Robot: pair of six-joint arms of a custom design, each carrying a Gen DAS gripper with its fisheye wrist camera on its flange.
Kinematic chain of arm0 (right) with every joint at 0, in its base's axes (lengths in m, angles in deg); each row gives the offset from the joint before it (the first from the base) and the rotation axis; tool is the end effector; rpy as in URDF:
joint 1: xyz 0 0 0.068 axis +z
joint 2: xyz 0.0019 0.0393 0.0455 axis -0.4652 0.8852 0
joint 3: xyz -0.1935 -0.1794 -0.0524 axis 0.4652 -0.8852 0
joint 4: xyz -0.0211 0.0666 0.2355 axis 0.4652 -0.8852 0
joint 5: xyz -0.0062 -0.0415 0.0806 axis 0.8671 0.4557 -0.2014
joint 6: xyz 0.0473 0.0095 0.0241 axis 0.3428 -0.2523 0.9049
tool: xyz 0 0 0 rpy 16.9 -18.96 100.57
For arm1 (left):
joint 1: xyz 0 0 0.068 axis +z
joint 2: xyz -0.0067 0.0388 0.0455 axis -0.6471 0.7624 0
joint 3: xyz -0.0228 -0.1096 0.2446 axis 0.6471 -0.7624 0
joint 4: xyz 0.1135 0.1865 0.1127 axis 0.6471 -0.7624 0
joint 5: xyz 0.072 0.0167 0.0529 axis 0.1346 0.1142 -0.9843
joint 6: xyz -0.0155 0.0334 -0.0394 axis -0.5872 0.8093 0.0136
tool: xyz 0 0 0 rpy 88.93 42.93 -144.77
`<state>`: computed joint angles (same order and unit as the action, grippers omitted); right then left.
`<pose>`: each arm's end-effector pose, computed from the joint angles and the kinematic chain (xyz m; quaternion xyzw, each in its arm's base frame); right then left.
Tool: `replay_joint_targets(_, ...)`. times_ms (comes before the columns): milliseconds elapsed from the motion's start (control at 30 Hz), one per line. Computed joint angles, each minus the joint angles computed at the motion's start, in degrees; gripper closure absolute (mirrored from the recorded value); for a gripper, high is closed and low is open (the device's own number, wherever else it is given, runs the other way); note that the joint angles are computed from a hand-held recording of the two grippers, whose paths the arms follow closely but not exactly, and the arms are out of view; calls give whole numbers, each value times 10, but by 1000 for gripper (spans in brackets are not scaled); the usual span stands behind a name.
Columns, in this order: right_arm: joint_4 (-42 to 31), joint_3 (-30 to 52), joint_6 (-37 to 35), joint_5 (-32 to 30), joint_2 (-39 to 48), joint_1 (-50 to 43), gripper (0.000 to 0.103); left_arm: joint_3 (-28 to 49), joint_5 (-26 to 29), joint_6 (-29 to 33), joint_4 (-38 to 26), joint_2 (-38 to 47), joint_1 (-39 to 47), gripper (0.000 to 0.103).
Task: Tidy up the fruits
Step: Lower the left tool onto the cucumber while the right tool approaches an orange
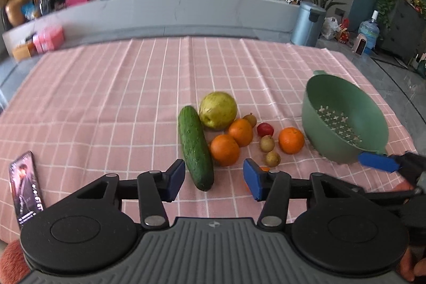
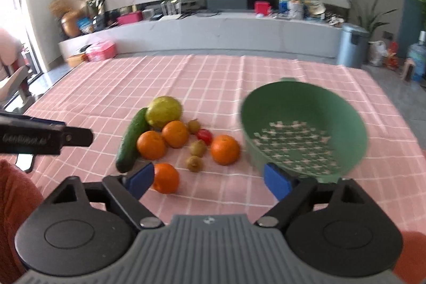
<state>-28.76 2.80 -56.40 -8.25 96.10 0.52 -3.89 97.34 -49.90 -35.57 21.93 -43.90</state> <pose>0.2753 0.1380 0.2716 -0.0041 0.9136 0.0610 0.4020 0.3321 -0.0280 0.2997 0.1228 0.9308 -0.0859 0.3332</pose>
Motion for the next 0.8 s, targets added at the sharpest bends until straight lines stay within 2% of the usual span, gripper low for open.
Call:
replay_joint_targets(100, 6, 22, -5, -45, 50, -12, 38, 17, 4, 7, -9, 33, 3, 49)
replay_joint_targets(167, 11, 38, -4, -74, 85, -17, 42, 35, 9, 3, -17, 63, 7, 50)
replay_joint_targets(467, 4, 121, 6, -131, 207, -28, 45, 113, 7, -10, -42, 171, 11, 50)
replay_joint_targets(567, 4, 136, 14, -147, 230, -33, 51, 135, 23, -12, -49, 201, 16, 51)
replay_joint_targets(700, 5, 147, 21, -171, 246, -39, 54, 154, 38, -16, -59, 228, 18, 54)
replay_joint_targets(800, 7, 155, 21, -175, 256, -37, 58, 158, 35, -16, -59, 237, 15, 63)
